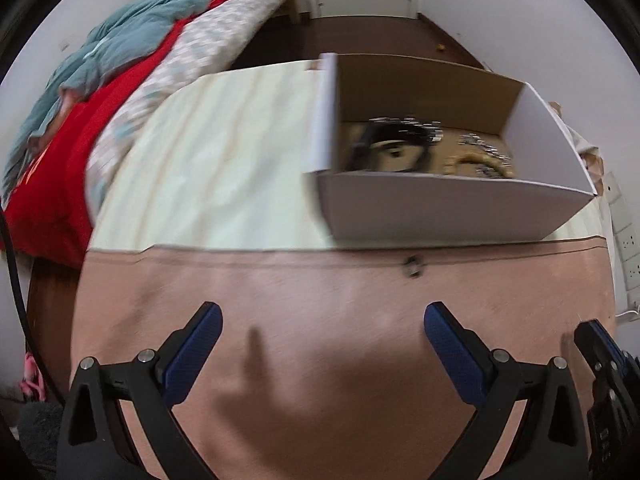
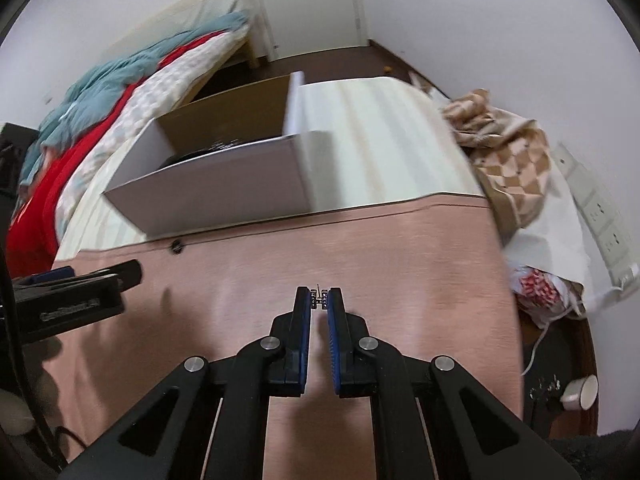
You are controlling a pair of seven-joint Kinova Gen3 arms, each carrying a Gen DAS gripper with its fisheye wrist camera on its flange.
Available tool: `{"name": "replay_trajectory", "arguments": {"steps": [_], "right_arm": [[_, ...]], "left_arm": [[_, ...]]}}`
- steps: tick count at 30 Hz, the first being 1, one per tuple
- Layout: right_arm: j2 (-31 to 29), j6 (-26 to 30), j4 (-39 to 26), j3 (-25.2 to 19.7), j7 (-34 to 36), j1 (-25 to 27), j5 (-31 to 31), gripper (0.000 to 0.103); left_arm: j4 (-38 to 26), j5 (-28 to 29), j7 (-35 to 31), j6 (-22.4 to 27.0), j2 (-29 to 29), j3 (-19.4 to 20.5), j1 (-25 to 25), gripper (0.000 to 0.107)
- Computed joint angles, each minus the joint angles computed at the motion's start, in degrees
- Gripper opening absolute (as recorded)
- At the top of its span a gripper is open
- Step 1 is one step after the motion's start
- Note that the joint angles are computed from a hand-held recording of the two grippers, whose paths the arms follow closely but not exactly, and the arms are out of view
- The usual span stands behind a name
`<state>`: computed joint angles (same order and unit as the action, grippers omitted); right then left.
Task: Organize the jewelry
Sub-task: 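Grasp the small black ring with the left gripper while the right gripper grasps a small silver earring, then carry the ring and earring over the white box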
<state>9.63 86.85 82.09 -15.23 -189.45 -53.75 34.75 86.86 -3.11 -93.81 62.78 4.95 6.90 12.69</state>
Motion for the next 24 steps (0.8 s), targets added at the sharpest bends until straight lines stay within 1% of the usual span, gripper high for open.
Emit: {"name": "replay_trajectory", "arguments": {"steps": [2,4,5,6,9,10,11,13,15,19,24], "right_arm": [[-0.8,0.6,1.0,0.1,-1.3,0.2,-0.1,0.009],[-1.4,0.8,1.9,0.0,-2.4,0.6,-0.2,0.009],[-1.8,0.9,2.3,0.0,-2.7,0.9,-0.3,0.009],[-2.1,1.0,2.7,-0.2,-3.0,1.2,-0.3,0.009],[-3.2,1.0,4.0,-0.9,-3.8,2.0,-0.4,0.009],[-3.4,0.8,4.2,-1.1,-3.9,2.3,-0.5,0.009],[-3.4,0.7,4.4,-1.2,-4.1,2.6,-0.4,0.009],[-3.6,0.7,4.5,-1.5,-4.3,2.9,-0.3,0.009],[-3.6,0.9,4.5,-1.8,-4.5,2.9,-0.1,0.009],[-3.5,1.6,4.0,-2.1,-5.0,2.7,0.7,0.009],[-3.4,3.0,2.3,-2.4,-4.9,2.0,2.2,0.009]], "left_arm": [[0.4,-0.8,1.0,-1.4,0.4,0.9,1.4,0.096],[0.2,-0.7,1.1,-1.6,0.9,1.3,2.2,0.079],[-0.1,-1.0,1.5,-1.3,1.4,1.5,2.7,0.075],[-0.5,-1.0,1.6,-1.0,1.8,1.5,3.0,0.068],[-0.4,-1.0,2.3,-1.8,2.1,1.5,3.7,0.060],[-0.3,-0.7,2.2,-2.3,2.0,1.5,3.8,0.052],[-0.1,0.0,1.6,-2.7,1.9,1.5,3.6,0.045],[-0.1,0.9,0.9,-3.2,2.1,1.5,3.5,0.021],[-0.2,1.4,0.2,-2.9,2.1,1.5,3.5,0.010],[0.6,1.9,-0.6,-2.9,1.4,1.4,3.4,0.010],[1.3,4.0,-2.6,-2.1,-0.4,1.1,2.2,0.010]]}}
